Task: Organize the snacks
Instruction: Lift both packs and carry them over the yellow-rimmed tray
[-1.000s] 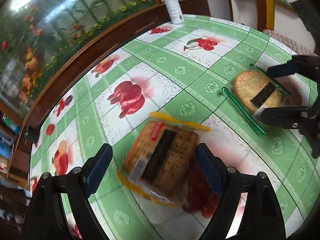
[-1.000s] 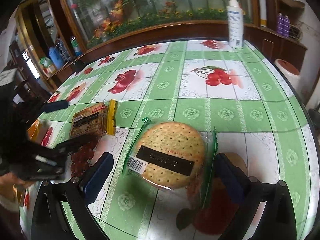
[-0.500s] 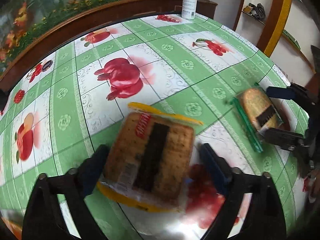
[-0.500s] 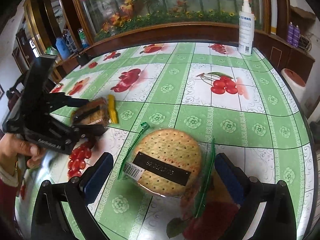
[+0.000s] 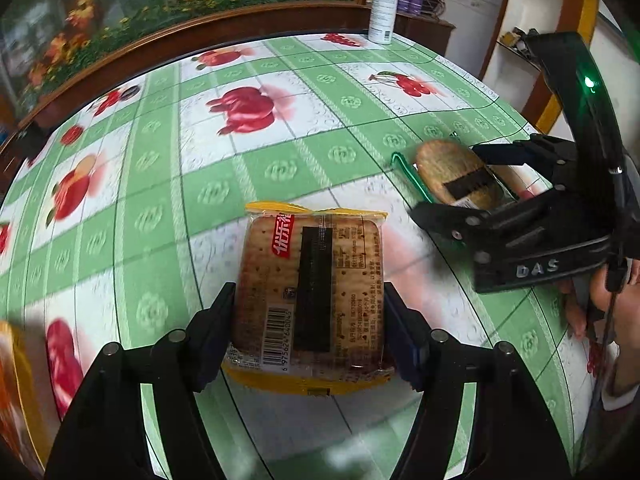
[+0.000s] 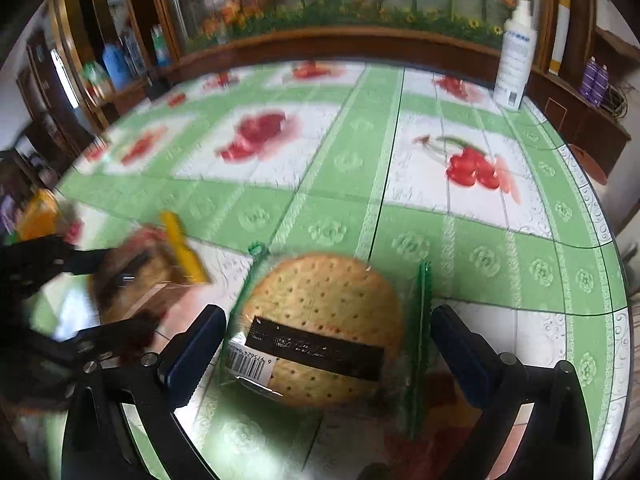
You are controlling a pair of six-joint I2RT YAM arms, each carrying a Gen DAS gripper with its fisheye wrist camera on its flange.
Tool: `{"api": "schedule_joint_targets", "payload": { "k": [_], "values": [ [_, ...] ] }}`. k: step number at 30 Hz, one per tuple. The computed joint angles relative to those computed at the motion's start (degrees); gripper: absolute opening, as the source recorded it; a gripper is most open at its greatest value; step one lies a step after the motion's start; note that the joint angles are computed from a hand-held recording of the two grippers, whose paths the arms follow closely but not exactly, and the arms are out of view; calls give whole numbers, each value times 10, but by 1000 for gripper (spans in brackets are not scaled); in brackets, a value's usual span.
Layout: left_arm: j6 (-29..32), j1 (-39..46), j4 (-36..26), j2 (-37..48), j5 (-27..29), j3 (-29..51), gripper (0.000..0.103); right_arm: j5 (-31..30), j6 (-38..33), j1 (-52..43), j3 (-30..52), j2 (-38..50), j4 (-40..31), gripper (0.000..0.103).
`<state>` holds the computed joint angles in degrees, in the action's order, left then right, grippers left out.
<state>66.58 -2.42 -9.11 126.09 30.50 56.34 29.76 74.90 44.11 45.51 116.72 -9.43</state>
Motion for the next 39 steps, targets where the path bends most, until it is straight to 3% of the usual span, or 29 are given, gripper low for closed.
{"api": "schedule_joint_targets", "payload": {
  "k": [3, 6, 10, 15, 16, 26, 34, 39],
  "values": [
    [-10, 16, 20, -10, 1, -23, 68, -1, 9, 1, 7, 4, -4, 103],
    [-7, 43, 0, -12, 20, -27, 68, 0, 17, 12, -5, -4, 3, 102],
    [16, 85, -47, -9, 43, -20, 68, 13, 40, 31, -19, -20, 12, 89],
    [41, 140, -92, 0, 59, -3, 68, 15, 49, 49, -10, -22, 15, 86],
    [50, 155, -107, 1, 62, 3, 68, 22, 54, 59, -7, -28, 10, 80],
    [126, 260, -196, -26, 107, 28, 68, 54, 65, 114, 43, -17, 8, 80],
    [120, 337, -194, -47, 146, 53, 68, 121, 58, 164, 119, 0, -10, 79],
    [119, 365, -199, -41, 158, 76, 68, 122, 28, 171, 157, 26, 12, 79]
  ]
}}
